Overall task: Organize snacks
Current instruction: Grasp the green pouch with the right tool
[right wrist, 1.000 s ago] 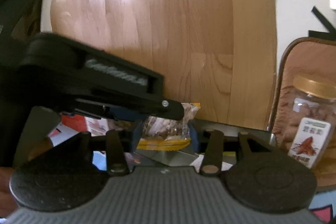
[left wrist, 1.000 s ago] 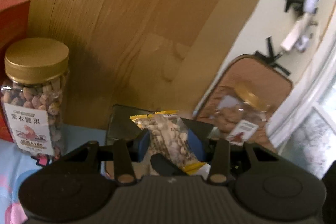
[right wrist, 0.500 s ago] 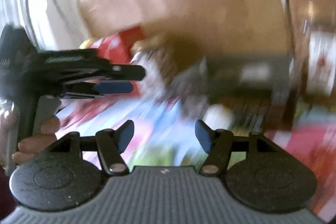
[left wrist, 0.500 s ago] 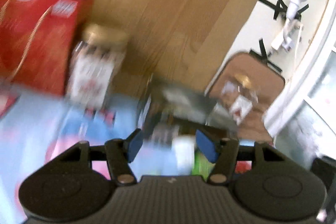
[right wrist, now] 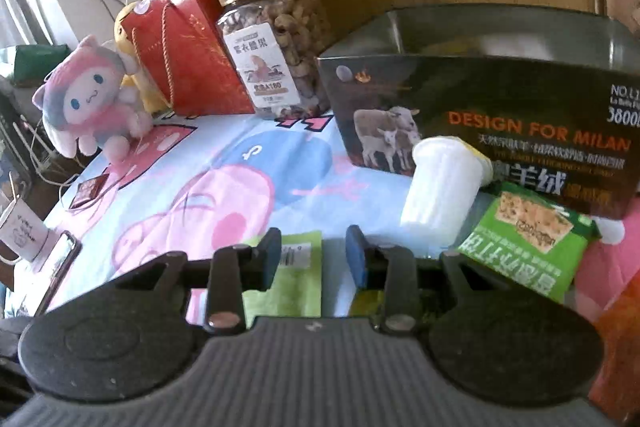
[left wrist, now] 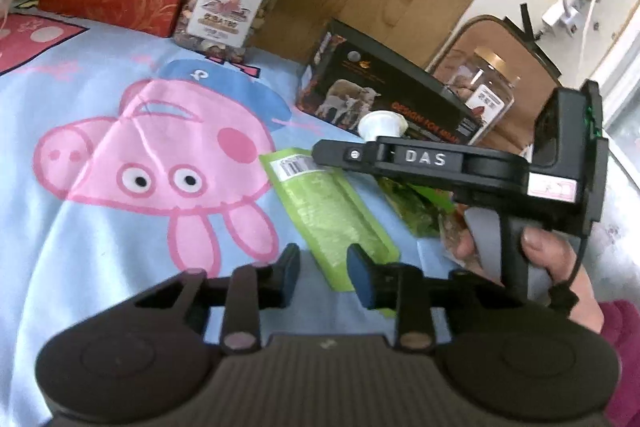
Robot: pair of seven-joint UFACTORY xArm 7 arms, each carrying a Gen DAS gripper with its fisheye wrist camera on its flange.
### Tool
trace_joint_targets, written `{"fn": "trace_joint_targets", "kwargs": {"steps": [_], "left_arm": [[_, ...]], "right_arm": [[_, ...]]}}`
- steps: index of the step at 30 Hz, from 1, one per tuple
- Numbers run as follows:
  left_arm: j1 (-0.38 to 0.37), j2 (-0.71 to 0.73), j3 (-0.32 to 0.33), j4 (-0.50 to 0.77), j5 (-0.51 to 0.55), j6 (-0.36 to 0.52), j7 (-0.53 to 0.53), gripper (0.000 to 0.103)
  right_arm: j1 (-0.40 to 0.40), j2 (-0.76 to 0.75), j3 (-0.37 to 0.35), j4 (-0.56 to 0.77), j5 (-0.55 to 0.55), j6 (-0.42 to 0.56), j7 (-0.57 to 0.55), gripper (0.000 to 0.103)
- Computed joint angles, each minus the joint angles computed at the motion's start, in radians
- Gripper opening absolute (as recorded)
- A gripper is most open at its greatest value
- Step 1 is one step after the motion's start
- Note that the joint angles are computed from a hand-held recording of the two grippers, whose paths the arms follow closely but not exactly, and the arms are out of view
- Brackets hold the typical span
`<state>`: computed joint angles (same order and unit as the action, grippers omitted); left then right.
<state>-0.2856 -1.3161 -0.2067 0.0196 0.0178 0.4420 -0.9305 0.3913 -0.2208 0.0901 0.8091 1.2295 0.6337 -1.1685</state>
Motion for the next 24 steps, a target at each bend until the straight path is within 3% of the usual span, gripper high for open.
{"fn": "trace_joint_targets", "kwargs": {"steps": [2,6,9,13,18,24], "left_arm": [[-0.004,-0.033,0.016,-0.018,-0.008,0.010,-0.001,0.019],[-0.010,-0.080,0.038,-0.041,-0.019,0.017,0.009,0.018],[-0.016,-0.106,0.031,-0.055,-0.020,0.018,0.006,0.018],[-0.033,-0.155,0.067,-0.082,-0.034,0.020,0.024,0.018],[-0.044,-0.253,0.101,-0.124,-0.064,0.046,0.032,0.019],[-0.044,-0.300,0.109,-0.145,-0.081,0.053,0.030,0.019]], "right_arm": [[-0.010,-0.013,-0.018,-0.009,-0.006,0.048,0.012,0.039],[-0.047,-0.040,-0.063,-0.020,-0.049,0.245,0.070,0.035],[-0.080,-0.060,-0.092,-0.053,-0.024,0.337,0.114,0.027],[-0.137,-0.064,-0.137,-0.089,0.034,0.456,0.188,0.005],[-0.199,-0.104,-0.157,-0.142,0.074,0.600,0.225,0.004],[-0.233,-0.145,-0.165,-0.200,0.090,0.668,0.255,0.010]]}}
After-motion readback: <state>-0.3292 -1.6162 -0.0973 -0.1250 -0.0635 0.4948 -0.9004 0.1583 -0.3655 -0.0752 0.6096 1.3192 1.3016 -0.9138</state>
